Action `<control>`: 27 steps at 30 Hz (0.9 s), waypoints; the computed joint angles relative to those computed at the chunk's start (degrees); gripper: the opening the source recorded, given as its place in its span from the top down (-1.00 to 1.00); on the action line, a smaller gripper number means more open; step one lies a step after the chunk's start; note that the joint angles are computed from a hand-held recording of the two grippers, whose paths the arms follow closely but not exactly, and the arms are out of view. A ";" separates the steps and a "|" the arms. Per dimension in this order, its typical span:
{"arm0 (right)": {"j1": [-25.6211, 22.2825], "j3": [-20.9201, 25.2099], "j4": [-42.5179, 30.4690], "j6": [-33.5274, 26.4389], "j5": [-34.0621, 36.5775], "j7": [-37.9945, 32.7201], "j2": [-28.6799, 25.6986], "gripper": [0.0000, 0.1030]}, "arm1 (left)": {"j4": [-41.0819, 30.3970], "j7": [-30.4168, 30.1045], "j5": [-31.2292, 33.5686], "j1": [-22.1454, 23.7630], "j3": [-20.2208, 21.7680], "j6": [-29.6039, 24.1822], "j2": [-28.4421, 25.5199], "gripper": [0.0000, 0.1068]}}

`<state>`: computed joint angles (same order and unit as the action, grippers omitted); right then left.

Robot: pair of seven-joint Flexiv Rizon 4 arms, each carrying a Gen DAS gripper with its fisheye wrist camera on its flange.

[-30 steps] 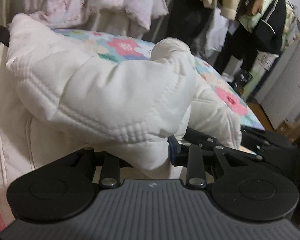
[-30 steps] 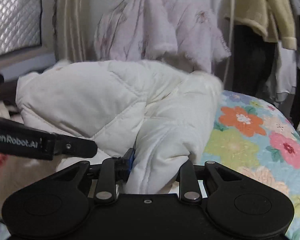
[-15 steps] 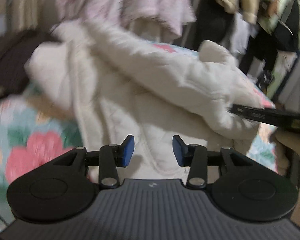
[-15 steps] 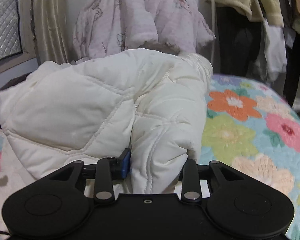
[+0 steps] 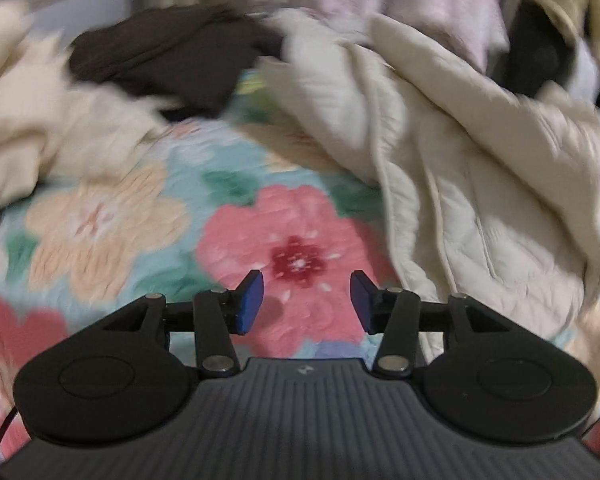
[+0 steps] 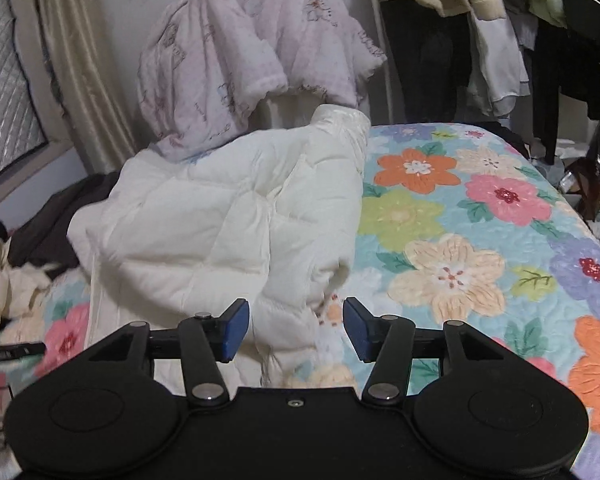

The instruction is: Fold clothes

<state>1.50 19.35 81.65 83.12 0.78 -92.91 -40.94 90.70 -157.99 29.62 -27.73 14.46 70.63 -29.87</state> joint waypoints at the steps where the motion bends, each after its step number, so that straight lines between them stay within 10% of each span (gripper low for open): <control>1: -1.25 2.10 -0.19 -0.69 -0.26 -2.25 -0.39 -0.12 | 1.48 -1.39 -0.56 0.89 -0.50 3.68 0.04 0.12; 6: -2.76 8.45 -1.45 -2.92 0.58 -11.71 -2.55 -0.12 | 0.28 -1.36 -2.84 0.17 0.49 13.35 -3.85 0.12; 12: 2.08 5.57 -1.66 2.93 0.95 -13.05 -2.46 -0.22 | -3.45 1.70 -8.79 0.58 -0.24 17.87 -9.02 -0.10; 22: 1.85 5.84 -10.17 -13.69 0.15 -15.47 -1.19 -0.23 | -10.09 19.87 -16.44 2.06 -3.94 3.62 -9.64 -0.16; 27: 3.32 4.22 -15.90 -22.02 2.76 -16.53 -1.13 -0.39 | -5.35 14.03 -14.57 -0.38 1.26 7.83 -4.89 -0.18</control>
<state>4.83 23.57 65.75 61.11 3.54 -109.44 -42.08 85.35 -143.96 15.05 -28.11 15.72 78.46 -34.76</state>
